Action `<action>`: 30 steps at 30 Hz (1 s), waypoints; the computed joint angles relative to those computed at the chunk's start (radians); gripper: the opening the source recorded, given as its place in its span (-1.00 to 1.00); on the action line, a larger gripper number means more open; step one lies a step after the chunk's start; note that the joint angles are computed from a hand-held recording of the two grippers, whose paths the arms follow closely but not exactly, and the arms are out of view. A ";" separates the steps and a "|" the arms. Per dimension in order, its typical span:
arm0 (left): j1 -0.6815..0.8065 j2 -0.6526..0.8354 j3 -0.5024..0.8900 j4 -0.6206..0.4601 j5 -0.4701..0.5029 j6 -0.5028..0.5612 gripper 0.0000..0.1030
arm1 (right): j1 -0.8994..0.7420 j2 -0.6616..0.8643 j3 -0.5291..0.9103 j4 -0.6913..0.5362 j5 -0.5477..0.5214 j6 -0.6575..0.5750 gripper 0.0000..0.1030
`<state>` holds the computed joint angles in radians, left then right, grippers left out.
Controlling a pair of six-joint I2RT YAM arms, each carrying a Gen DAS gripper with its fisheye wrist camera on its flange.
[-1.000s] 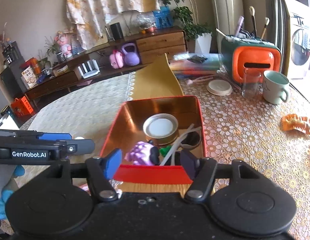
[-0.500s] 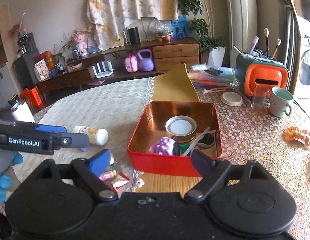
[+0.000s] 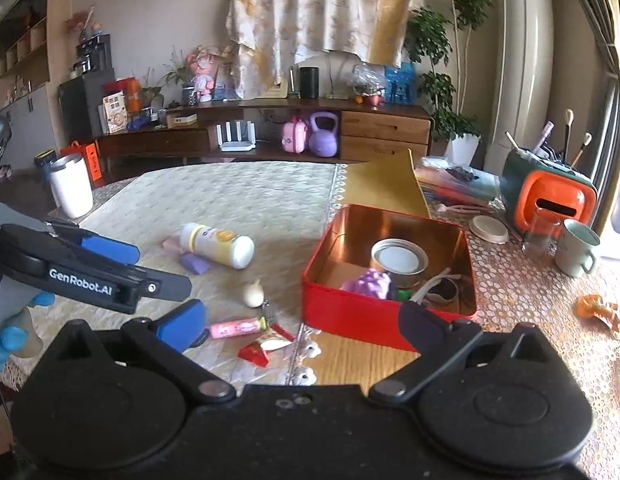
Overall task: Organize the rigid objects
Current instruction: 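Reach the left gripper to the roll-on bottle while the right gripper reaches the candy packet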
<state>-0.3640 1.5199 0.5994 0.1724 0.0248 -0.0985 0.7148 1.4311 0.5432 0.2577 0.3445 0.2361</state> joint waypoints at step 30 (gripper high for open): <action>0.003 0.392 0.081 0.202 -0.057 0.010 0.60 | -0.085 0.399 0.231 -0.018 -0.158 0.174 0.59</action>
